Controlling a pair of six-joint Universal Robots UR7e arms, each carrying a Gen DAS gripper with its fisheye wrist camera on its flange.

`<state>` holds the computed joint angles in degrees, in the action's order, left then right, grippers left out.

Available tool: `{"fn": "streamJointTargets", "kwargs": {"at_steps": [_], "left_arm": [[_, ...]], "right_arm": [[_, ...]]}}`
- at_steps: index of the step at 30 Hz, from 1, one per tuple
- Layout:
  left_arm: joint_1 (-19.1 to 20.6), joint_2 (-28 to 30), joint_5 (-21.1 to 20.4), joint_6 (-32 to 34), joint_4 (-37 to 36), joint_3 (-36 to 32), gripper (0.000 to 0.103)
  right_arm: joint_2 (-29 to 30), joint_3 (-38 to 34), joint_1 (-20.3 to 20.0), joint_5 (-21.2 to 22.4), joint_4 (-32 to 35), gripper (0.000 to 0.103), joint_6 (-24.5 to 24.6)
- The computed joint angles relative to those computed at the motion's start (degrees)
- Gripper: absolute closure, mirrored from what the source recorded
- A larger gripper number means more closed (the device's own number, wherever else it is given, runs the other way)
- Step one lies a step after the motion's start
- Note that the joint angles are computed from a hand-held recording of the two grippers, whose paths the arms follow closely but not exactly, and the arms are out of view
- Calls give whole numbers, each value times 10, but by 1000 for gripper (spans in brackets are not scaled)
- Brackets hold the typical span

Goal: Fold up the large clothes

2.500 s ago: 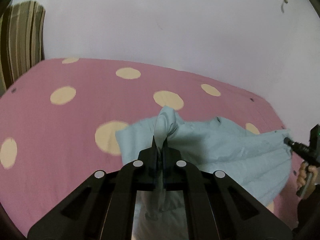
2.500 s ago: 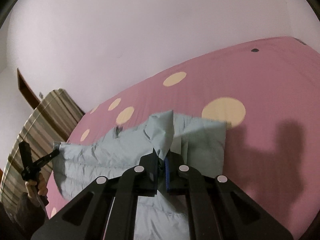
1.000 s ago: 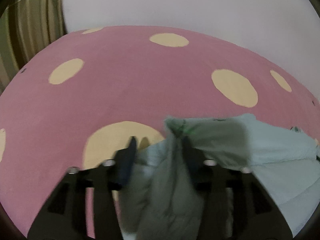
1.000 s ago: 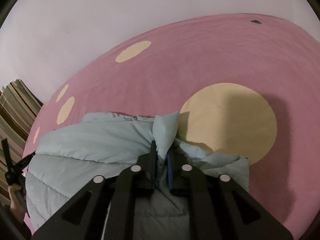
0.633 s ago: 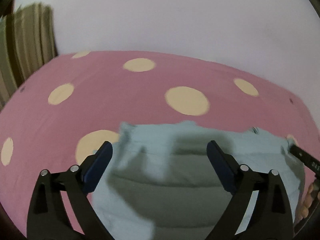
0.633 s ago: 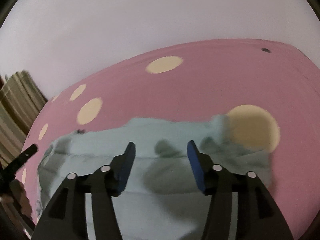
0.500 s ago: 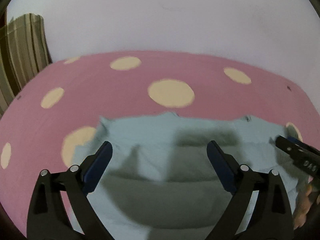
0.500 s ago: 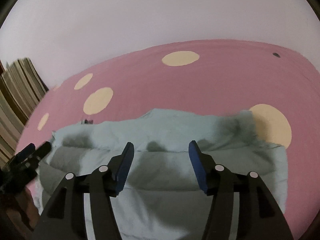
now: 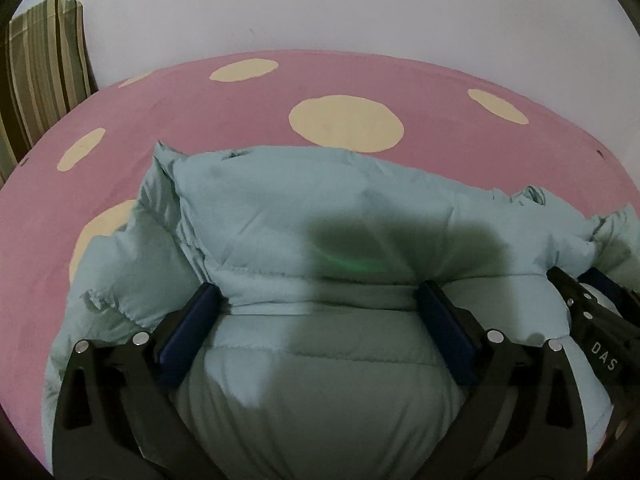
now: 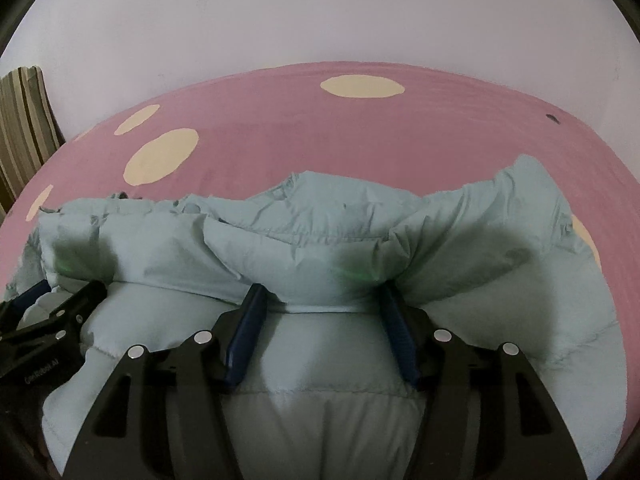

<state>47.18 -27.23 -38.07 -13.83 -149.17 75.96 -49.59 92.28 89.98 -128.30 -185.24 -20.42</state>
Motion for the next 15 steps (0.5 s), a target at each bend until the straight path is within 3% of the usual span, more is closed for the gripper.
{"fn": "streamJointTargets", "kwargs": {"at_steps": [9, 15], "left_arm": [[2, 3, -3, -14, 39, -17, 2], [-7, -22, -11, -33, 74, -6, 2]], "right_arm": [[0, -4, 1, 0, 9, 43, 6], [-49, 39, 6, 31, 3, 39, 23]]}}
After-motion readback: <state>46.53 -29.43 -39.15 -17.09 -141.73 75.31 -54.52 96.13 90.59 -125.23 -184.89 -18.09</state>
